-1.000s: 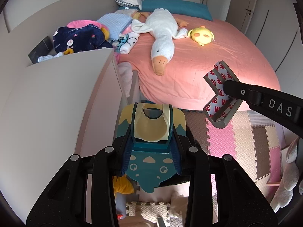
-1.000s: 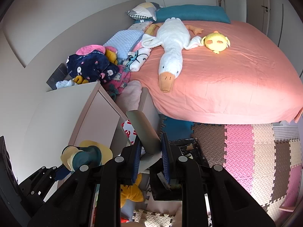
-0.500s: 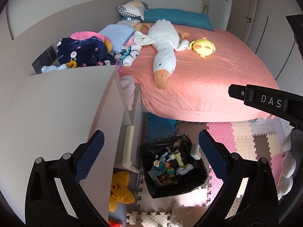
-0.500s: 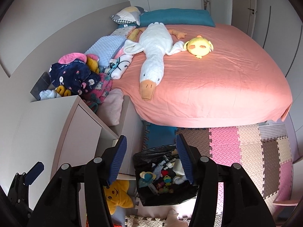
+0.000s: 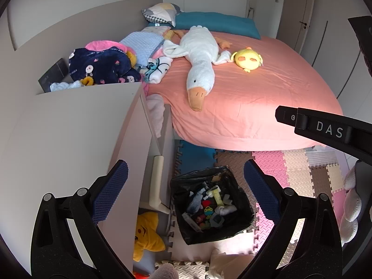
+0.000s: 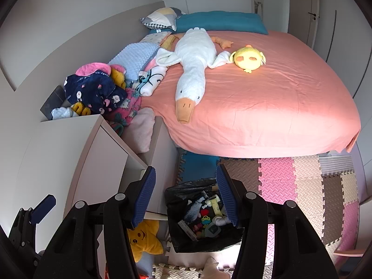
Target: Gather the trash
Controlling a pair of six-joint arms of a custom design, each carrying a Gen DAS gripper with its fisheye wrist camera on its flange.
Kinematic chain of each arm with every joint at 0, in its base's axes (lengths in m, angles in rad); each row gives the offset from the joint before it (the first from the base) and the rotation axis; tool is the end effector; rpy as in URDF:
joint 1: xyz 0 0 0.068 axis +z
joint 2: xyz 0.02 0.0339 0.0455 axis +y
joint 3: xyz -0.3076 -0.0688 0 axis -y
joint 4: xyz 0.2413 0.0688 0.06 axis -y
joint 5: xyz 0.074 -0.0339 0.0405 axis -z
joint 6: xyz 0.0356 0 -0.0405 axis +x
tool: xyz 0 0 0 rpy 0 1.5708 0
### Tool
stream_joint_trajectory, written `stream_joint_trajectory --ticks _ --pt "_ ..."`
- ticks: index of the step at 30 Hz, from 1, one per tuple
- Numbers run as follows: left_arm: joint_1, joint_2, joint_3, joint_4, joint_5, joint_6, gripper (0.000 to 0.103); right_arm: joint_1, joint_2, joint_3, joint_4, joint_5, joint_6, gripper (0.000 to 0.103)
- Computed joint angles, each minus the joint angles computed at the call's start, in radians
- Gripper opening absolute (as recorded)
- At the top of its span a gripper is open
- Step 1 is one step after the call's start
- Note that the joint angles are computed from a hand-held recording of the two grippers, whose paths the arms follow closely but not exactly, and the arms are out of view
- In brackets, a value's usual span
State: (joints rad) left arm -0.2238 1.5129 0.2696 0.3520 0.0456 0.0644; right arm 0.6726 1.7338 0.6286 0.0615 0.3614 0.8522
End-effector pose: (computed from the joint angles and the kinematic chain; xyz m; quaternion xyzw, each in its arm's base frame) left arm 0.2000 -0.0472 0.1262 0.1429 0.9317 -0.0480 0.3304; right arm 0.2314 0.1682 0.1356 0.1318 0.9417 0.0515 0.3052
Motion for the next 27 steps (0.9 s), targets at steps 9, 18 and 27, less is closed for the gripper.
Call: stream_joint_trajectory --ticks 9,18,27 --pt "0.004 -0.023 -0.011 0.000 -0.003 0.007 0.096 0.014 0.008 -0.006 0.005 0.004 0.011 0.055" --pt "0.008 -0.019 -0.014 0.008 0.009 0.013 0.096 0.013 0.017 -0.006 0.006 -0.002 0.011 0.055" --pt "0.029 -0.020 -0.014 0.004 0.040 0.015 0.096 0.013 0.019 -0.011 0.011 -0.002 0.011 0.055"
